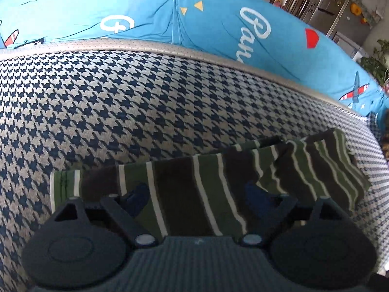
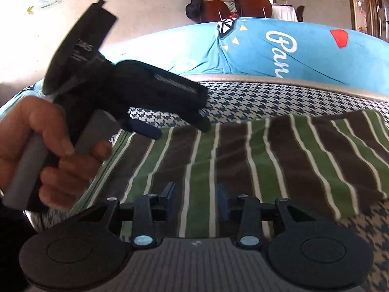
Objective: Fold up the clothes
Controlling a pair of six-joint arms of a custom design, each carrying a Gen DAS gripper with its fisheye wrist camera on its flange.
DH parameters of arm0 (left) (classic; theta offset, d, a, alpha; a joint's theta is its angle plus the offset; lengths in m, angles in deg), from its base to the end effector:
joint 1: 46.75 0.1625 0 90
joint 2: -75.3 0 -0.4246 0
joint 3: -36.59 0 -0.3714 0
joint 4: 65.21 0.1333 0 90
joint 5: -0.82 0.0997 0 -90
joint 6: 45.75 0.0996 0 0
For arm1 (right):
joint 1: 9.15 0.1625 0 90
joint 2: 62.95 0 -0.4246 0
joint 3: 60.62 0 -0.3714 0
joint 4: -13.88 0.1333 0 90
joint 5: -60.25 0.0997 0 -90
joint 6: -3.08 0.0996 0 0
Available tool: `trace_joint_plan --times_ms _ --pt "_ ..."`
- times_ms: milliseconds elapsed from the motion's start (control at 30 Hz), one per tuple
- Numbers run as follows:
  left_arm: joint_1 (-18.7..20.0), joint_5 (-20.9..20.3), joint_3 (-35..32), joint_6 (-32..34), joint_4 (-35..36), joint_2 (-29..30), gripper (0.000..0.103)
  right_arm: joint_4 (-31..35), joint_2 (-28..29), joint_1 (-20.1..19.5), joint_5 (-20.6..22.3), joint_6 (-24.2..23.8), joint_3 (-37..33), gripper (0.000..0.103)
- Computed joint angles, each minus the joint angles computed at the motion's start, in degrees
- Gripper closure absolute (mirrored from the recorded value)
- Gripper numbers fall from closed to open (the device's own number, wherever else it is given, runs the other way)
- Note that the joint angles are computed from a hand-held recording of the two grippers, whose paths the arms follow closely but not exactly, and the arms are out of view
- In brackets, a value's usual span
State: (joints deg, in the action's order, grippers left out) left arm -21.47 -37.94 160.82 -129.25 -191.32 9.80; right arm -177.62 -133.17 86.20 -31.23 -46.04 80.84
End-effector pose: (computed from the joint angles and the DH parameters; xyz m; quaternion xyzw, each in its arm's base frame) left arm -0.3050 -0.3773 0.1355 -0.0606 0.8862 -0.3594 0.2862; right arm 0.1674 -0.3855 0.1746 0.4387 -0.8598 0.2375 0.1089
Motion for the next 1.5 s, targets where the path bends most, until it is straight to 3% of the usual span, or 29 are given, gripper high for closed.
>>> trace_joint_plan --times_ms 167,333,433,733,933,1000,1067,1133,1200,1300,1500 --pt "1.13 0.14 -0.74 1.24 -0.23 1.84 0.008 -0.37 2.91 1.12 -4.16 -1.72 -1.11 0.065" --pt "1.33 0.98 -2.37 -0.82 2.82 3.23 0.005 -0.85 1.66 1.2 -5.78 -6.29 0.39 0.064" --pt "1.36 1.63 -3.22 -1.16 4.53 4.18 0.0 0.53 0.22 0.41 -5.27 -7.26 0.86 0.064" --pt "1.74 4.51 -6.17 -2.14 10.43 7.57 0.0 4.57 -4.45 -1.62 -3.59 -8.38 2.42 0.064" --pt "0.18 3.88 -6.64 -7.34 16.64 6.54 0.0 6.96 -7.03 -1.86 -3.17 -8.75 2.96 0.064" --pt "3.32 5.55 -9.22 -3.41 12.62 10.03 0.0 7.75 -7.73 -1.71 -3.3 -8.6 2.99 0.064" --pt "3.45 5.5 -9.19 -3.85 12.75 9.81 0.0 8.74 -8.49 -1.3 -3.55 -8.21 2.91 0.064" --pt "5.76 7.07 -11.96 -1.04 9.94 13.18 0.0 9.33 -9.12 -1.08 -3.63 -8.01 2.91 0.064" --pt "6.2 7.9 -13.79 -1.07 10.04 15.06 0.0 9.77 -10.33 -1.33 -2.32 -8.61 3.08 0.064" --pt "6.67 8.86 -14.96 2.72 4.02 17.48 0.0 9.89 -12.41 -2.13 0.94 -9.4 3.47 0.065" --pt "9.85 11.72 -20.29 7.06 -2.24 23.33 0.0 0.47 -7.75 -1.91 -0.42 -5.22 1.58 0.065"
